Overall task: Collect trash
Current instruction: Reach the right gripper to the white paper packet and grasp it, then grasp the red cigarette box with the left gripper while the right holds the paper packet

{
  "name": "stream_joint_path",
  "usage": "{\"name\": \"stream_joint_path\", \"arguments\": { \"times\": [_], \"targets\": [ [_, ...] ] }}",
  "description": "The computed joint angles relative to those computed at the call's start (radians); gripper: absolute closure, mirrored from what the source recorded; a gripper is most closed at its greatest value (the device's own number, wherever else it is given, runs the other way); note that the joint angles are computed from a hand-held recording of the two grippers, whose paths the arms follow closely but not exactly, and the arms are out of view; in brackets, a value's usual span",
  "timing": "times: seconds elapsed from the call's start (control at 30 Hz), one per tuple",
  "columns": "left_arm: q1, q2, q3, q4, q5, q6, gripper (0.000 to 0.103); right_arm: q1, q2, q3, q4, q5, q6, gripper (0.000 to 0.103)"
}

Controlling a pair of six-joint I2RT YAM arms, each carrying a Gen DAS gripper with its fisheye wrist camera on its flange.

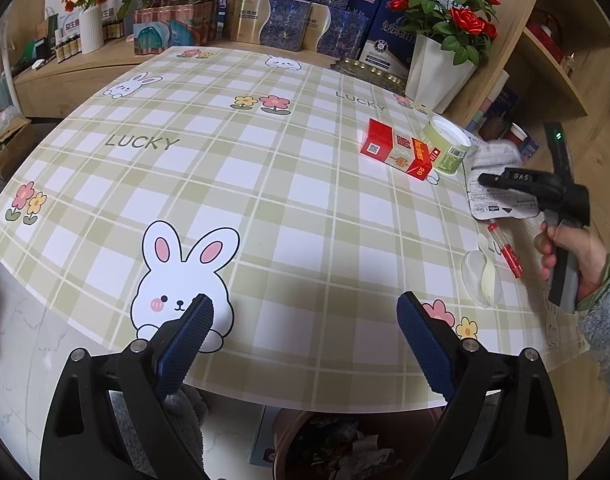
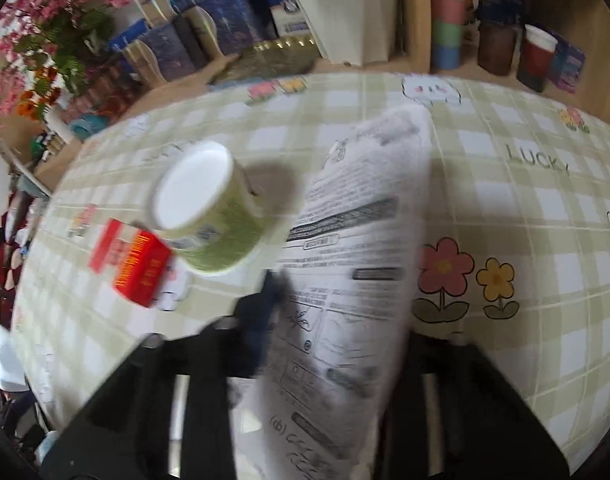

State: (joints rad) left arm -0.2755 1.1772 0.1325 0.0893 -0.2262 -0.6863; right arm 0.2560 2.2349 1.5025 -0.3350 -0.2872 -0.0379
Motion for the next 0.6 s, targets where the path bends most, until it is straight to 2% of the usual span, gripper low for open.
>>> {"name": "stream_joint_path", "arguments": {
  "times": [0.07,0.3,0.4,0.6],
  "targets": [
    [-0.003,-0.016,0.000,-0.005,0.004,0.004,0.012,0.000,-0.056,-0.048,0.030,-0.020,-0.010,0.091],
    [0.007,0.040,0.080,0.010,0.061,0.049,0.012,-0.035,-0.251,-0.210,0.118,-0.087,-0.002,0.091],
    [0.040,0.158,0.183,0.058,0.129,0.132,0.012,-0.055,-0.290,-0.246,0.121,-0.097,0.011,0.091],
    [0.095,0.461,0.453,0.109,0.176,0.282,0.012,-0.103,-0.354,-0.353,0.146,-0.118,-0.009,0.091]
  ]
}}
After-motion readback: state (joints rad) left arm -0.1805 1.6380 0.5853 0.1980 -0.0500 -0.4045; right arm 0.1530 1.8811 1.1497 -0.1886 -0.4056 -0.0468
